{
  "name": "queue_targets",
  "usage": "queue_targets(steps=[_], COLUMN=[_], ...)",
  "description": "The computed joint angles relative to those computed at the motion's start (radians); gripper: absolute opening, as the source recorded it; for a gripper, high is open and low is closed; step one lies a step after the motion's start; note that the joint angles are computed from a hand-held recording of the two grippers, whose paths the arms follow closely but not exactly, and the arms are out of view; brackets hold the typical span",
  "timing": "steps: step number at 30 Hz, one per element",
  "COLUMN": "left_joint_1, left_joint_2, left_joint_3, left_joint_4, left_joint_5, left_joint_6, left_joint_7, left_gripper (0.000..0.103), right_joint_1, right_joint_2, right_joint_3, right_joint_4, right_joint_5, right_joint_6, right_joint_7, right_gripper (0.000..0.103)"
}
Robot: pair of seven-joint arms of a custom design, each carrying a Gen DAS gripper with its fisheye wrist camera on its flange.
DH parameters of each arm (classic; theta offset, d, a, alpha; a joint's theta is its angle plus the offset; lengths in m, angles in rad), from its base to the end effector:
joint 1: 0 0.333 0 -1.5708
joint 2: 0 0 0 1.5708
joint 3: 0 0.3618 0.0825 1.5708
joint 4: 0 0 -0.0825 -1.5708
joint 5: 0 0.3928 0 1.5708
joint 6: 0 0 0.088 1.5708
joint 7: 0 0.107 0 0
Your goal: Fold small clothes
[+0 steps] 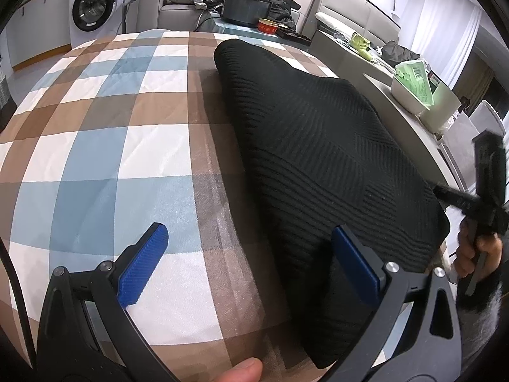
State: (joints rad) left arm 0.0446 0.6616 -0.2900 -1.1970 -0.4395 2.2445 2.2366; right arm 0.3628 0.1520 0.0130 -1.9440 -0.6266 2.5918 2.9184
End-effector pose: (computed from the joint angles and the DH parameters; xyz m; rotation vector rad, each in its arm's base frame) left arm 0.7958 -0.1347 0.4883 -1.3593 2.5957 -1.0412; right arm 0.5951 0.2464 0.4972 -1.3004 2.2275 -0.5480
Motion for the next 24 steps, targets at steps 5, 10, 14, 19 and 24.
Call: queue_targets(steps=[5,10,14,19,24], left_joint_1=[0.003,-0.003,-0.013,-0.027,-0.035], left_joint_2=[-0.001,0.006,0.021,0.038,0.049], left_joint_3=[-0.003,-0.002,0.000,0.002,-0.002], left_joint_4=[-0.003,0.013,0.041,0.069,0.083], left_joint_5=[-0.005,0.000,0.008,0.030,0.039], left_joint_6=[0.003,-0.002,-0.013,-0.017,-0.016], left_joint_7=[0.003,-0.002,-0.019,-0.032,-0.039], left_gripper=[0.102,0.102,0.102,0.102,0.102], right_joint_1=[-0.015,-0.066,-0.083,0.033,0.029], right_joint_2=[-0.015,0.078,0.165,0.148,0.169], right_joint_3=[-0.014,0.014,0.028,-0.086,-0.072], right_joint_4=[0.010,0.088,0.178,0.206,0.257], right_joint_5=[-0.073,0.151,0.317,0.166,0.155], right_joint_6=[0.076,0.164,0.115,0.113,-0.055], right_joint_7=[0.075,-0.177,-0.344,-0.300,-0.306], right_gripper=[0.034,0.034,0.017,0.009,0.009])
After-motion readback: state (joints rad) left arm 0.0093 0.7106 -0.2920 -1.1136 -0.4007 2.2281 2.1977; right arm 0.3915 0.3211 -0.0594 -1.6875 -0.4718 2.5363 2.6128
